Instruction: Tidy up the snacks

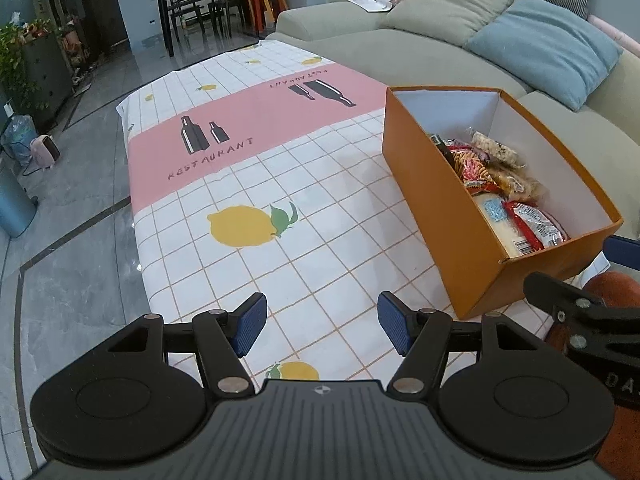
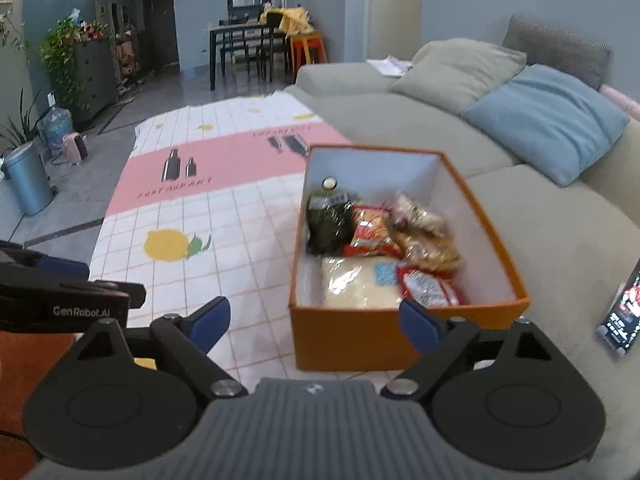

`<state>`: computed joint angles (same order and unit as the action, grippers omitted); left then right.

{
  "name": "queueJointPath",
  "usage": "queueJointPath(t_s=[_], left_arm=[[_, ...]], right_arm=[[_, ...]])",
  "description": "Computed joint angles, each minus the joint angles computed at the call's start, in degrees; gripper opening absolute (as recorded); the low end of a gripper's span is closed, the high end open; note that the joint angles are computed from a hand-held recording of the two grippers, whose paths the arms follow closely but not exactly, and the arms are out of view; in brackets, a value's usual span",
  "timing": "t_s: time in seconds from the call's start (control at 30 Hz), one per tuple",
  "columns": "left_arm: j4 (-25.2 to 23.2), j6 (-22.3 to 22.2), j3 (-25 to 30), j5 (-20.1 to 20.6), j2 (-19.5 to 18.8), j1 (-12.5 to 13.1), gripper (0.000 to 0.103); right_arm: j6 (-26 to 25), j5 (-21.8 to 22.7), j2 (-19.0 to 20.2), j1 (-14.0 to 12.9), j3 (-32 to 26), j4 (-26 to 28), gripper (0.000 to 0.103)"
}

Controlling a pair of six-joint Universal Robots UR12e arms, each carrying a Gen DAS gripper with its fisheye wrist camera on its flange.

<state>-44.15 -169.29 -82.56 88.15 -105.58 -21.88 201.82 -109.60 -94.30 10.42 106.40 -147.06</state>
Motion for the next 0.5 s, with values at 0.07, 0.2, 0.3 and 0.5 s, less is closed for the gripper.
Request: queueJointPath(t_s=[0.07, 0.2, 0.3, 0.5], left_arm=[[-0.67, -0.04, 0.38, 0.29, -0.32, -0.05, 0.075], [-2.12, -0.22, 1.17, 1.23, -0.96, -0.17, 0.075], [-3.28, 0.05, 1.6, 1.62, -1.27, -0.26, 0.075], [-4.08, 0.18, 2.0, 1.7, -1.52, -0.35, 0.075]], right_arm=[[0.63, 0.07, 0.3, -0.19, -0.04, -0.32, 0.085], [1.93, 0.96, 0.61, -1.03, 0.05, -0.69, 0.085], [2.26, 1.09, 0.66, -1.08, 0.03, 0.22, 0.085], [2.66, 1.94, 0.94, -1.53, -0.03, -0.07, 0.084]])
